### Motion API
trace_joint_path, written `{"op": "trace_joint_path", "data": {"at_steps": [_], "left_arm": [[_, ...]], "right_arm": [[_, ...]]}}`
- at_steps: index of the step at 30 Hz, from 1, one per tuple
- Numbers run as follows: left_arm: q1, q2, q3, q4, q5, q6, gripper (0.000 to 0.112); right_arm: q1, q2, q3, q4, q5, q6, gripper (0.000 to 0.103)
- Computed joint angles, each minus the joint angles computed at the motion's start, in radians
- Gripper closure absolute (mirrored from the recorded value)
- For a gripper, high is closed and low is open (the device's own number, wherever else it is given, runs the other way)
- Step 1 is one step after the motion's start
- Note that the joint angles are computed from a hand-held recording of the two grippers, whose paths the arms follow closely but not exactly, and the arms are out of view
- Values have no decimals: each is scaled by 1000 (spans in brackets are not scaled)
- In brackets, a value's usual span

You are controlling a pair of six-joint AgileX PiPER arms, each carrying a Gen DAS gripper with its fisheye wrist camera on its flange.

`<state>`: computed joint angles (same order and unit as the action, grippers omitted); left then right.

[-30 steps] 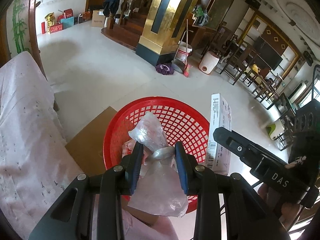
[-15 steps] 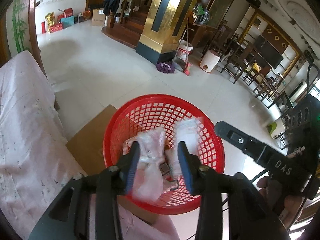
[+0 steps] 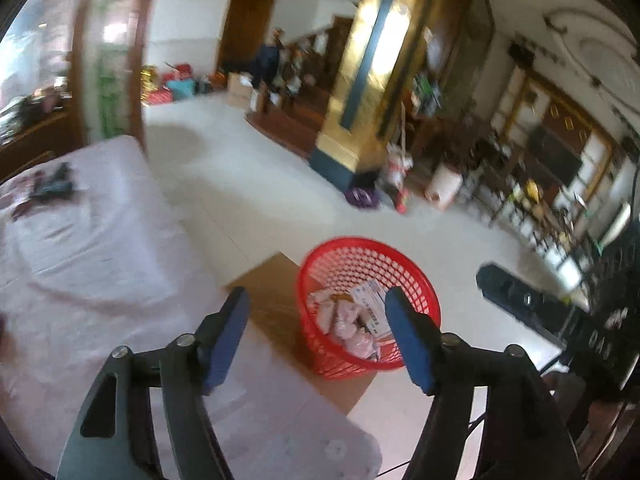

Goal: Collect trash
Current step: 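Move both open grippers back over the red wrappers and brown snack packet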

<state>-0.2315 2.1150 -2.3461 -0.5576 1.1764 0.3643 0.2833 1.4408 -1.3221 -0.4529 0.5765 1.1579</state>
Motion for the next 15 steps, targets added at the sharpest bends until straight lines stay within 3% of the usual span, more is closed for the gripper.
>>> {"op": "trace_joint_path", "data": {"at_steps": [4, 6, 12, 15], "left_arm": [[122, -222, 279, -52, -92, 100, 43], [192, -283, 336, -74, -105, 129, 42], [446, -333, 344, -179, -32, 166, 41], [575, -344, 372, -205, -61, 210, 38]], "right_arm": [[197, 11, -69, -160, 103, 132, 30], [278, 35, -116, -204, 143, 165, 30], [440, 163, -292, -247, 183, 174, 26], [481, 235, -383, -234, 179, 146, 26]]}}
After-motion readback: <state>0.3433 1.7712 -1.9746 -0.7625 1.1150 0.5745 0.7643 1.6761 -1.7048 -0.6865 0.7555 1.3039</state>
